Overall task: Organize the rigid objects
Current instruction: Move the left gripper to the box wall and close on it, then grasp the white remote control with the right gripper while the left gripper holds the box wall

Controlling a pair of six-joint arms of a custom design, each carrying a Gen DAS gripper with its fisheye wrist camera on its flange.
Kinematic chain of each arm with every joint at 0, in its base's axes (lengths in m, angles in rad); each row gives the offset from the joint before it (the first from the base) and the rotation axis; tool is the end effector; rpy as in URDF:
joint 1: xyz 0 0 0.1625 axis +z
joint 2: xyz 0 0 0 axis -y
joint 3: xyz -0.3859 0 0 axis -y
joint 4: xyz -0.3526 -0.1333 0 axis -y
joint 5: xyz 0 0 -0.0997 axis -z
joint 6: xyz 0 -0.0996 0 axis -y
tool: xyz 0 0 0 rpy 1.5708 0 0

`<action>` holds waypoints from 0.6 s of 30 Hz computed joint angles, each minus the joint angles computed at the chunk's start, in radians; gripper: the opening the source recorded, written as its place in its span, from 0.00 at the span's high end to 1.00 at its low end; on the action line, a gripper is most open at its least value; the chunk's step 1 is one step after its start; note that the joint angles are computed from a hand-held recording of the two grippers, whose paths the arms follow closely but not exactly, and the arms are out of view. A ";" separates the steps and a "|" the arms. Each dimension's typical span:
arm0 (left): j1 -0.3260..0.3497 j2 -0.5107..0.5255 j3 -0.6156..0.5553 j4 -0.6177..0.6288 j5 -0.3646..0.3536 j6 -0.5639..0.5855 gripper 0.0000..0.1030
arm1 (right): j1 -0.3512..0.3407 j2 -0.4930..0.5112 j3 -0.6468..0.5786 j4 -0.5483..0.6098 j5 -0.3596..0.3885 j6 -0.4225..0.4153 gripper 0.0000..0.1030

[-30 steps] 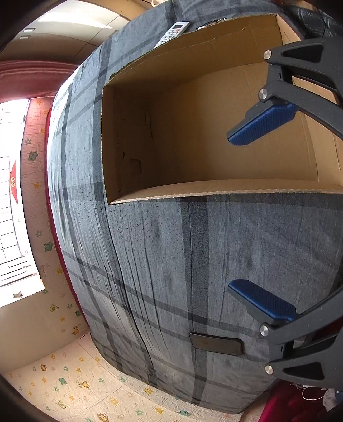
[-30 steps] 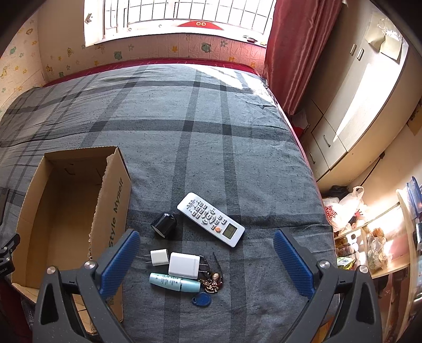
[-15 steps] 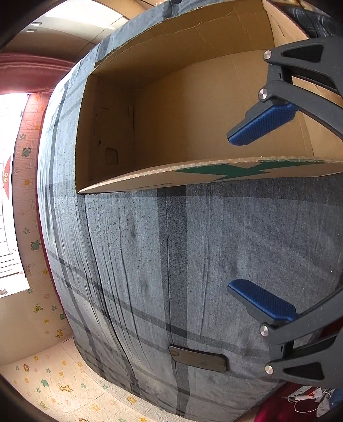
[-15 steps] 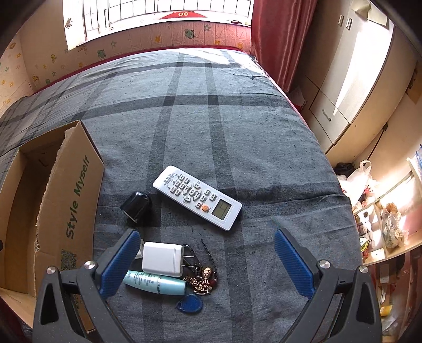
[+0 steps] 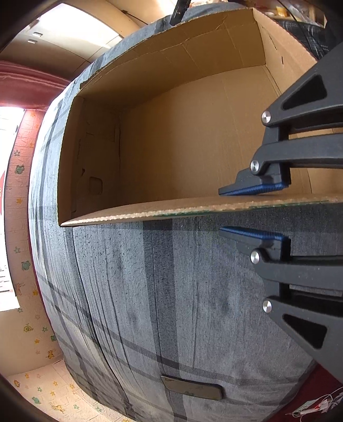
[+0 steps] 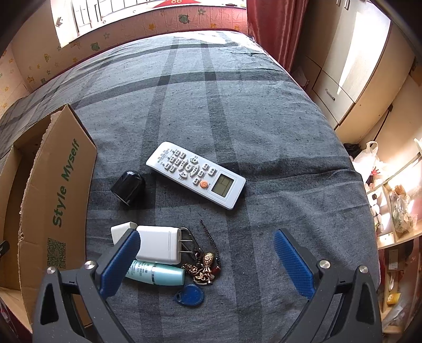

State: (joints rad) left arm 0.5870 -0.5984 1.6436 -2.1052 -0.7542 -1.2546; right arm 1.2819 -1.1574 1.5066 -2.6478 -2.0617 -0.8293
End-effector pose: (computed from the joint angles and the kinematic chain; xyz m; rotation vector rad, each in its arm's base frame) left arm -0.3434 -0.4757 -0.0334 -0.0524 2.2855 -0.6254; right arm -0.0936 -0.6182 0.3960 0.4059 -2.2945 0.4407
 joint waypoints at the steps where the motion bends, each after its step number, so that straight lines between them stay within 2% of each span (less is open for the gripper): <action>1: -0.001 0.003 -0.002 -0.004 0.002 0.005 0.79 | 0.001 0.004 -0.002 -0.004 -0.004 0.000 0.00; 4: -0.001 0.015 -0.024 0.031 0.009 0.005 0.82 | 0.003 0.014 -0.015 0.009 -0.005 0.008 0.00; 5: 0.000 0.017 -0.026 0.033 0.009 -0.007 0.88 | 0.004 0.018 -0.019 0.010 -0.004 0.008 0.00; 10: -0.005 0.037 -0.058 0.106 0.024 -0.044 0.89 | 0.015 0.044 -0.048 0.014 -0.007 -0.009 0.00; 13: -0.006 0.037 -0.058 0.108 0.024 -0.044 0.89 | 0.020 0.065 -0.076 0.020 -0.015 -0.016 0.00; 18: -0.010 0.042 -0.068 0.125 0.020 -0.048 0.89 | 0.021 0.113 -0.158 0.092 -0.012 -0.028 0.00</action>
